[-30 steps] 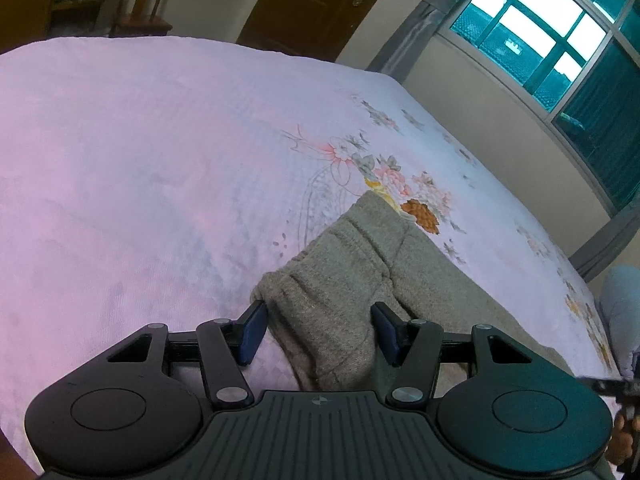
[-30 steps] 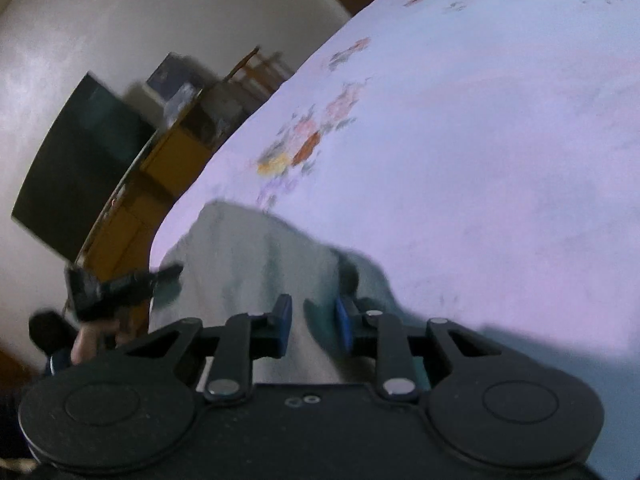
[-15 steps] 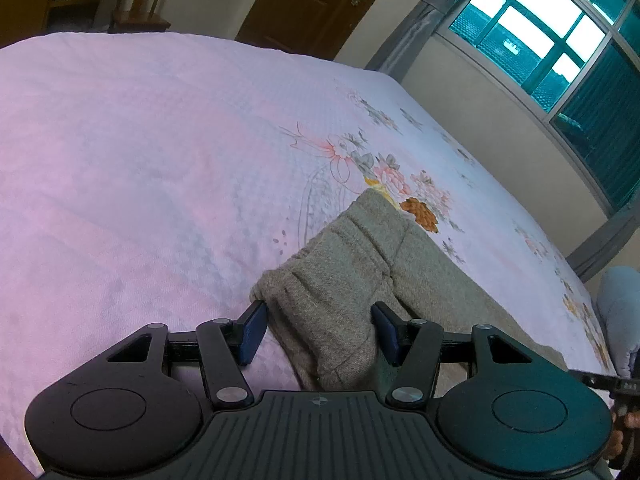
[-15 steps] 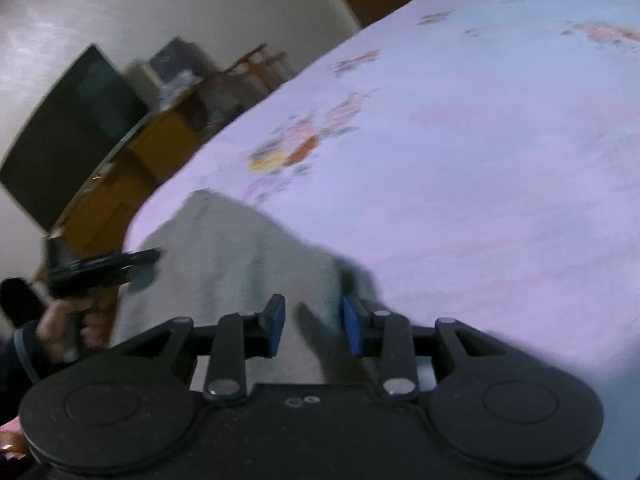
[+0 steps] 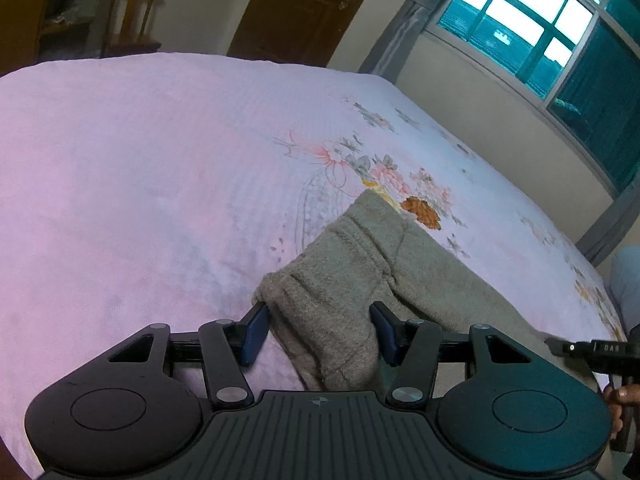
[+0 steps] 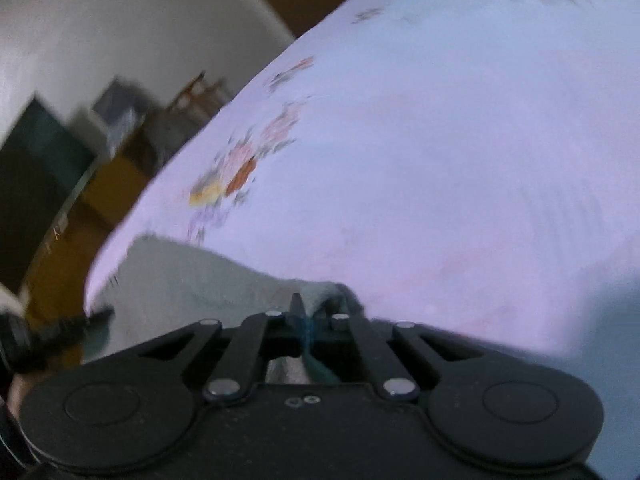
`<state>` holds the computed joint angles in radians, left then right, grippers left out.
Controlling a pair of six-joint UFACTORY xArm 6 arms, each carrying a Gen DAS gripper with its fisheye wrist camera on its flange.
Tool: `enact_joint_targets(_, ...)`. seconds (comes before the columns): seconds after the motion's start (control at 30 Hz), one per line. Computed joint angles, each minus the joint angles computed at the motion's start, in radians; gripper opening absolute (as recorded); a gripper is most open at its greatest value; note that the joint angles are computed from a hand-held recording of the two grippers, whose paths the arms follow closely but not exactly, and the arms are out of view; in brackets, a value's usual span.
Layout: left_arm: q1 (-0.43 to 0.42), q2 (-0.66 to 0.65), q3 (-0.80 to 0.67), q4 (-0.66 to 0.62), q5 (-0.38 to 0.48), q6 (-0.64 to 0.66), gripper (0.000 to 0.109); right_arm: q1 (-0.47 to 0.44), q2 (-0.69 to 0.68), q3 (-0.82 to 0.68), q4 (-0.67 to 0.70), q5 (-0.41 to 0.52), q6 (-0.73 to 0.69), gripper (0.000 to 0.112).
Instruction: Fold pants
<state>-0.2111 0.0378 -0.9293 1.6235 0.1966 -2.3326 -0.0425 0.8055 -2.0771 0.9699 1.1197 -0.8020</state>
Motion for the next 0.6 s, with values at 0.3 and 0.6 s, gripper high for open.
enact_joint_targets(0.3, -0.036, -0.155, 0.075, -0.066, 0.082, 0.198, 0.055, -0.106, -0.292, 0.352, 0.205, -0.010, -0.071, 0.013)
enact_joint_targets(0.6, -0.031, 0.022, -0.042, -0.155, -0.115, 0.406, 0.032, -0.153, -0.556, 0.822, 0.213, -0.203, 0.088, 0.000)
